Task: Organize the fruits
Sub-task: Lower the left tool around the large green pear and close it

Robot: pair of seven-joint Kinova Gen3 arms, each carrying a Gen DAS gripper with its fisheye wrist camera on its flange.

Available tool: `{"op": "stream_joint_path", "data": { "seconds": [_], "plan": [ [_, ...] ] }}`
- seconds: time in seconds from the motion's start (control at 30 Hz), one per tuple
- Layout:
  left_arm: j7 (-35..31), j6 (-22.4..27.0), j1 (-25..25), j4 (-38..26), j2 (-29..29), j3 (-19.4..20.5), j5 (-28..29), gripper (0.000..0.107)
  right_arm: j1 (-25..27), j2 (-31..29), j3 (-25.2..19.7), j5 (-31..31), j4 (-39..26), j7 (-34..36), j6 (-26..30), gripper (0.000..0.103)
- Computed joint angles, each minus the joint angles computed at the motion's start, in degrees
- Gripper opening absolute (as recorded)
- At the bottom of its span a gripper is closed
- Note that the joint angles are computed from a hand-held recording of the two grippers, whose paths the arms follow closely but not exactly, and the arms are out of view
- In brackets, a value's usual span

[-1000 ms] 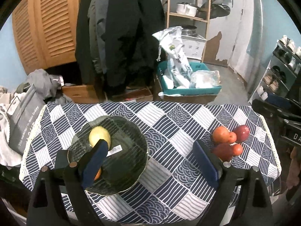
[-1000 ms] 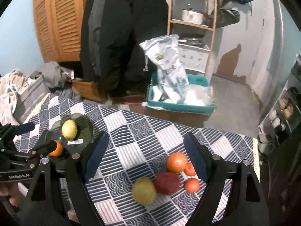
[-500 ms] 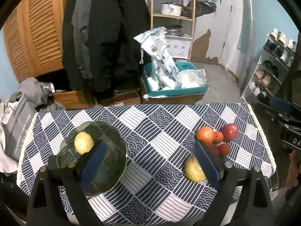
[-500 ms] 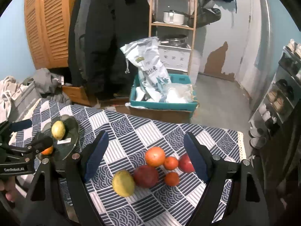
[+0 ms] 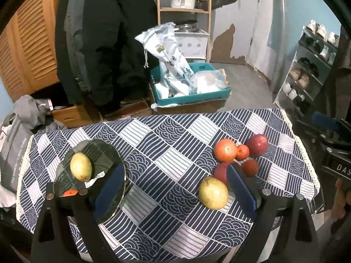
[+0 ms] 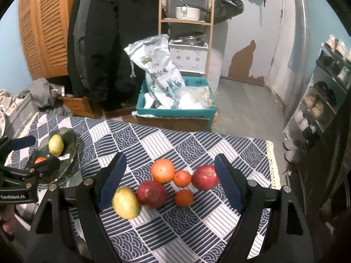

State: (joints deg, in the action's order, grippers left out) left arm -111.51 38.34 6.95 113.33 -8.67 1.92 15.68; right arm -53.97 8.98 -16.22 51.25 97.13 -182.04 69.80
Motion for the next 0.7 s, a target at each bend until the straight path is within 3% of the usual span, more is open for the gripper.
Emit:
{"op": "stream_joint_path", "data": {
  "seconds": [0.43,0.7],
  "plan": [
    [10.0,-1.2,2.4,0.0,6.6,4.6,-6.8,0.095,3.3,0.0,0.8,-5.3,4.9,-0.2,-4.2,0.083],
    [14.3,-1.6,4.7,-0.3,11.8,5.5,-8.4,0.095,5.5,0.7,1.8,-9.3,8.4,0.3,-8.4,0.083]
  ]
}}
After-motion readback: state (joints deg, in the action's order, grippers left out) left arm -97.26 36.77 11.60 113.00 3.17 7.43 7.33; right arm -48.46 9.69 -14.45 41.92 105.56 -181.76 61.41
